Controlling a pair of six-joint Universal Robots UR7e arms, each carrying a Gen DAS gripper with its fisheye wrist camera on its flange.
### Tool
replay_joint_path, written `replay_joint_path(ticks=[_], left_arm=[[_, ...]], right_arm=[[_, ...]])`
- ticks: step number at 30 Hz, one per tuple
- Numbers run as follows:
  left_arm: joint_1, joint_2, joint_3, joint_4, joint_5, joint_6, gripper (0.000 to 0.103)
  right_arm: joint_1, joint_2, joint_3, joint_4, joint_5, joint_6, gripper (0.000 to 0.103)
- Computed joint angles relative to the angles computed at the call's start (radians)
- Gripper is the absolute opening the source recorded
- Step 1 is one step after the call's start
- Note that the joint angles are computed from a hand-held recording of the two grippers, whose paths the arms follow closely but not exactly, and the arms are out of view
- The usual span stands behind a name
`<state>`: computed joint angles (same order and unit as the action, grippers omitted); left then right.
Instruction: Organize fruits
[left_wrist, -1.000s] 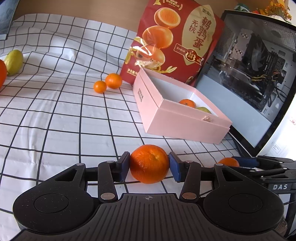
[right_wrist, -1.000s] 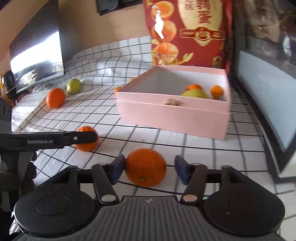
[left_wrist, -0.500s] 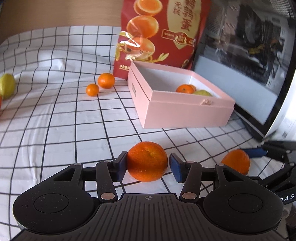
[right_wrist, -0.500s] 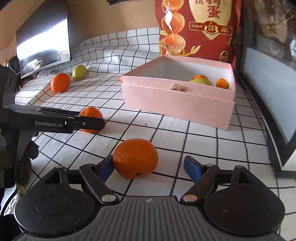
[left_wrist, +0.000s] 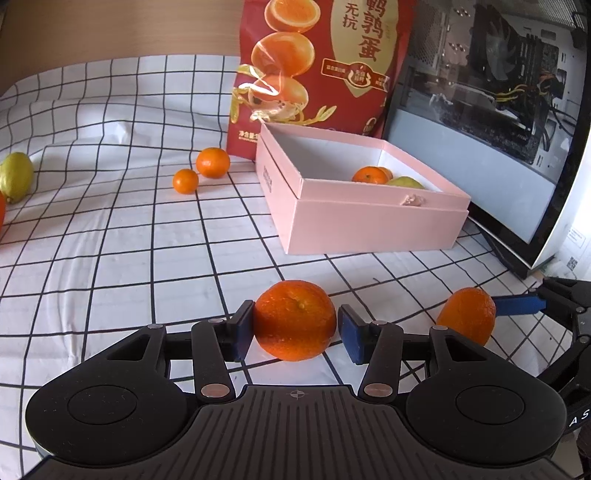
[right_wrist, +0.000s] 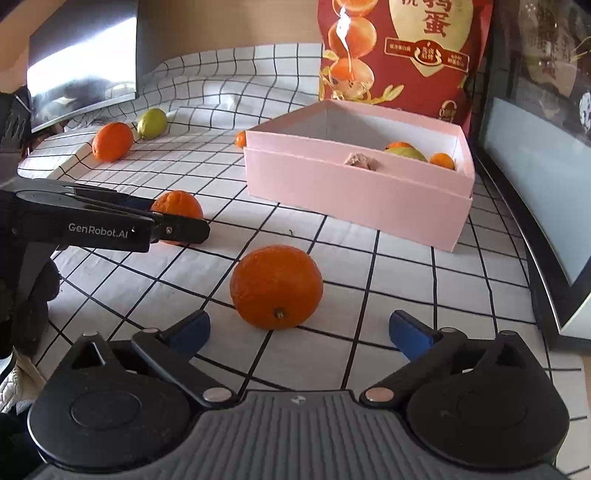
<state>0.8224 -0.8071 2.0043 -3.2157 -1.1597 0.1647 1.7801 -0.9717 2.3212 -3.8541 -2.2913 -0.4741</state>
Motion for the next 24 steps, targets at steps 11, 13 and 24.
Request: replay_joint_path(ticks=[11,13,24], left_arm=[[0.096,-0.034,-0.089,-0.066,-0.179,-0.033,0.052],[0.104,0.006,-0.182,-0.048,-0.118,0.046,0.052],[0.148,0.287,-0.614,0.248,0.103,0.02,0.051]], right_arm=[[-0.019,0.01,0.015,-0.066,0.044,-0.056,0.103],[-0.017,0.014,0.01,-0.065,0.04,-0.056,0.103],[-0.017,0.008,0.014,-0.063,0.044,-0.059,0.103]])
